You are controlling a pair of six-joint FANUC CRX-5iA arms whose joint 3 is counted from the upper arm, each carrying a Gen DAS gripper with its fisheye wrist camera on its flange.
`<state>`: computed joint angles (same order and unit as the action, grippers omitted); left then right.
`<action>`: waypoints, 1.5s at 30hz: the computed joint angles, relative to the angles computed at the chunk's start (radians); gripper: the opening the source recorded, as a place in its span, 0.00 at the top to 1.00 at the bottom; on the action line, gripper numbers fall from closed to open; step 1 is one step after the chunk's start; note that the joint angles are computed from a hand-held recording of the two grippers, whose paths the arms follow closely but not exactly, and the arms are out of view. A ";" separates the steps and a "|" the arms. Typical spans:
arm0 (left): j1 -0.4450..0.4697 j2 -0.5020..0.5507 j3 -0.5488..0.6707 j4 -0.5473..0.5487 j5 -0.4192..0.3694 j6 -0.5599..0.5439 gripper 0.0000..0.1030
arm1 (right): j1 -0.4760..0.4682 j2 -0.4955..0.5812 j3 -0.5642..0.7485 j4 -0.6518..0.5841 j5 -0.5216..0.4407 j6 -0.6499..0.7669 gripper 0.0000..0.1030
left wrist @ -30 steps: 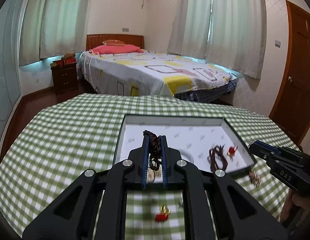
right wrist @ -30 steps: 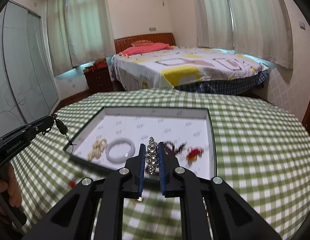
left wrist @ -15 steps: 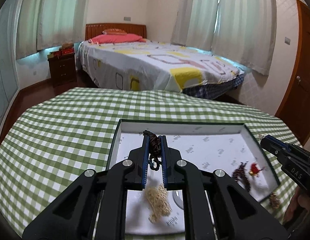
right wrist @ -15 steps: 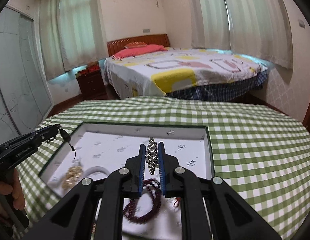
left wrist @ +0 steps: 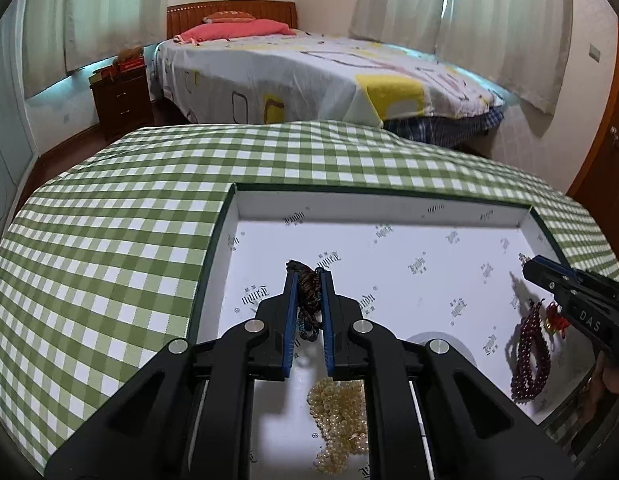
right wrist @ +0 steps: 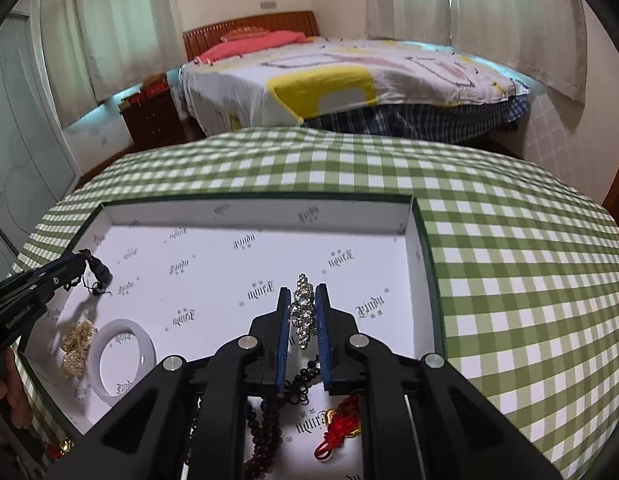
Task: Organize jewelry
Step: 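Carry the necklace and the silver brooch over the tray with both tools, then open both tools to drop the necklace and brooch into the tray, then withdraw both tools from the tray toward the remaining jewelry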
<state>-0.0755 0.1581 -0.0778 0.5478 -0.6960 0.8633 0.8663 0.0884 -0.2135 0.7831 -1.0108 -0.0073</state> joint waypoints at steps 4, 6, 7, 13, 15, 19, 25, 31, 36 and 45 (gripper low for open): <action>-0.002 0.009 0.020 -0.014 -0.021 0.010 0.88 | -0.001 0.003 0.012 -0.024 -0.010 0.016 0.87; -0.001 0.010 0.023 -0.022 -0.027 0.018 0.87 | -0.001 0.005 0.019 -0.040 -0.013 0.030 0.87; -0.001 0.013 0.024 -0.024 -0.030 0.023 0.84 | -0.002 0.005 0.020 -0.045 -0.011 0.036 0.85; -0.004 0.021 0.027 -0.031 -0.035 0.027 0.76 | -0.004 0.001 0.010 -0.042 0.001 0.029 0.74; -0.004 0.019 0.019 -0.021 -0.030 0.019 0.71 | -0.002 -0.002 0.004 -0.036 0.005 0.023 0.72; -0.003 0.014 0.006 -0.013 -0.028 0.010 0.71 | 0.000 -0.006 -0.002 -0.032 0.008 0.022 0.70; -0.001 0.005 -0.012 0.015 -0.015 -0.011 0.58 | 0.002 -0.010 -0.009 -0.015 0.012 0.007 0.65; 0.002 -0.003 -0.022 0.024 -0.011 -0.016 0.54 | 0.006 -0.015 -0.017 -0.002 0.021 -0.002 0.64; 0.011 -0.025 -0.041 0.052 -0.002 -0.036 0.48 | 0.014 -0.028 -0.025 0.033 0.016 -0.026 0.63; 0.034 -0.162 -0.203 0.261 0.083 -0.225 0.48 | 0.089 -0.082 -0.077 0.142 -0.029 -0.130 0.59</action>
